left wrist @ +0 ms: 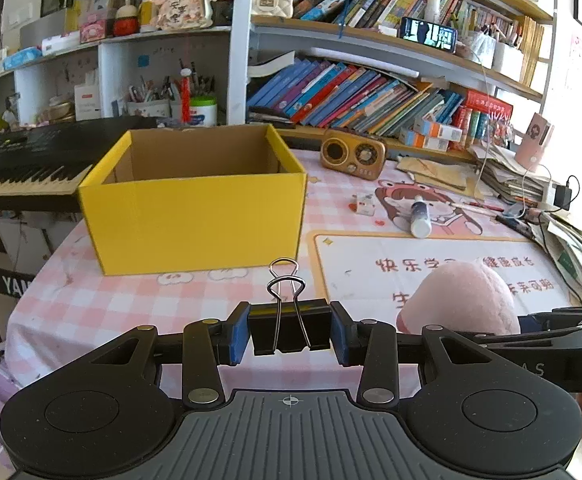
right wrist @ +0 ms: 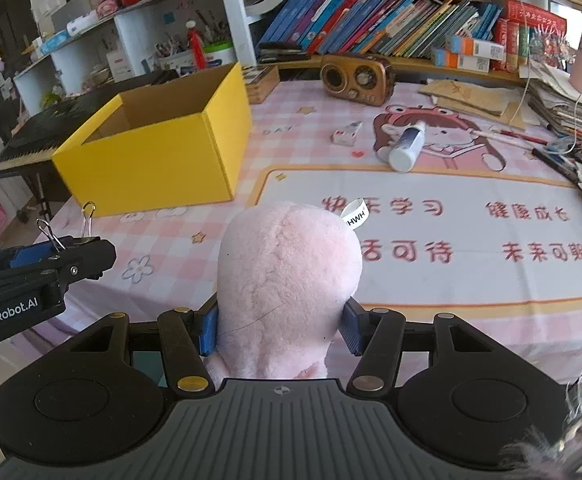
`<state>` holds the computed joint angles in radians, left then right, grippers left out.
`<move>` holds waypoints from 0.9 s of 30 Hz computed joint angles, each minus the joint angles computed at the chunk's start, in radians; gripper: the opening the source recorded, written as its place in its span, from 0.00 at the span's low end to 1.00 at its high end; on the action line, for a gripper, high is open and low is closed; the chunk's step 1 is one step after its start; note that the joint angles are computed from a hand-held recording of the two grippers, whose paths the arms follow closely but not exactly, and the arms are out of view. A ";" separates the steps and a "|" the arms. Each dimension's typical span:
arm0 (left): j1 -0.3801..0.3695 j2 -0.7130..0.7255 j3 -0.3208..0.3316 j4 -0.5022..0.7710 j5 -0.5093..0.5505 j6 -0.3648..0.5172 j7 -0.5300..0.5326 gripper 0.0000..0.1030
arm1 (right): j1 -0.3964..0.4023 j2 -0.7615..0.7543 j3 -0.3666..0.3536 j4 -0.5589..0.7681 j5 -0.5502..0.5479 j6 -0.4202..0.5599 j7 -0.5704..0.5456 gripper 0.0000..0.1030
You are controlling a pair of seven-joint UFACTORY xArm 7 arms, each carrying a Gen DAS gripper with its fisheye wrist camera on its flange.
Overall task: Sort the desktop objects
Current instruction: 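Carry the binder clip and pink pig over the yellow box with both tools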
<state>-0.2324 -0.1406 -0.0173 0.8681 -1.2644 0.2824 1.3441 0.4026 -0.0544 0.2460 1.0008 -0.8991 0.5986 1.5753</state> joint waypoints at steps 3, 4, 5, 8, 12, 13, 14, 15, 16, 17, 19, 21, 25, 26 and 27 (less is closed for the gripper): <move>0.012 -0.009 0.013 -0.011 0.007 0.015 0.007 0.38 | 0.013 0.026 0.007 0.024 0.001 0.007 0.007 0.53; 0.016 -0.011 0.016 -0.014 0.010 0.018 0.008 0.38 | 0.019 0.035 0.007 0.032 0.001 0.009 0.008 0.53; 0.020 -0.013 0.020 -0.016 0.013 0.023 0.009 0.38 | 0.026 0.043 0.005 0.039 0.001 0.010 0.009 0.53; 0.032 -0.018 0.031 -0.022 0.016 0.031 0.013 0.38 | 0.047 0.069 -0.001 0.066 0.001 0.011 0.006 0.53; 0.045 -0.023 0.042 -0.028 0.017 0.036 0.013 0.38 | 0.076 0.102 -0.012 0.099 0.005 0.012 -0.012 0.53; 0.048 -0.024 0.044 -0.029 0.015 0.037 0.015 0.38 | 0.082 0.109 -0.016 0.108 0.007 0.013 -0.018 0.53; 0.052 -0.025 0.047 -0.030 0.010 0.037 0.020 0.38 | 0.088 0.116 -0.019 0.116 0.009 0.011 -0.025 0.53; 0.054 -0.025 0.049 -0.031 0.008 0.038 0.021 0.38 | 0.094 0.124 -0.023 0.124 0.011 0.010 -0.032 0.53; 0.058 -0.026 0.051 -0.031 0.006 0.038 0.022 0.38 | 0.100 0.129 -0.026 0.130 0.013 0.009 -0.038 0.53; 0.061 -0.025 0.053 -0.030 0.005 0.039 0.023 0.38 | 0.106 0.135 -0.029 0.137 0.014 0.009 -0.042 0.53; 0.068 -0.024 0.055 -0.028 0.004 0.040 0.022 0.38 | 0.116 0.148 -0.036 0.153 0.016 0.006 -0.055 0.53; 0.074 -0.022 0.057 -0.026 0.005 0.040 0.020 0.38 | 0.125 0.161 -0.042 0.168 0.021 0.003 -0.070 0.53; 0.085 -0.019 0.058 -0.024 0.010 0.039 0.009 0.38 | 0.138 0.184 -0.056 0.193 0.041 -0.013 -0.110 0.53; 0.087 -0.016 0.059 -0.021 0.012 0.039 0.006 0.38 | 0.142 0.188 -0.059 0.198 0.045 -0.016 -0.118 0.53; 0.089 -0.014 0.059 -0.020 0.013 0.038 0.003 0.38 | 0.144 0.192 -0.062 0.204 0.048 -0.019 -0.129 0.53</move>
<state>-0.1431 -0.1550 0.0416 0.8481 -1.2509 0.3206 1.3470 0.5469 0.1379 0.1836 1.2045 -0.8510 0.5799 1.4468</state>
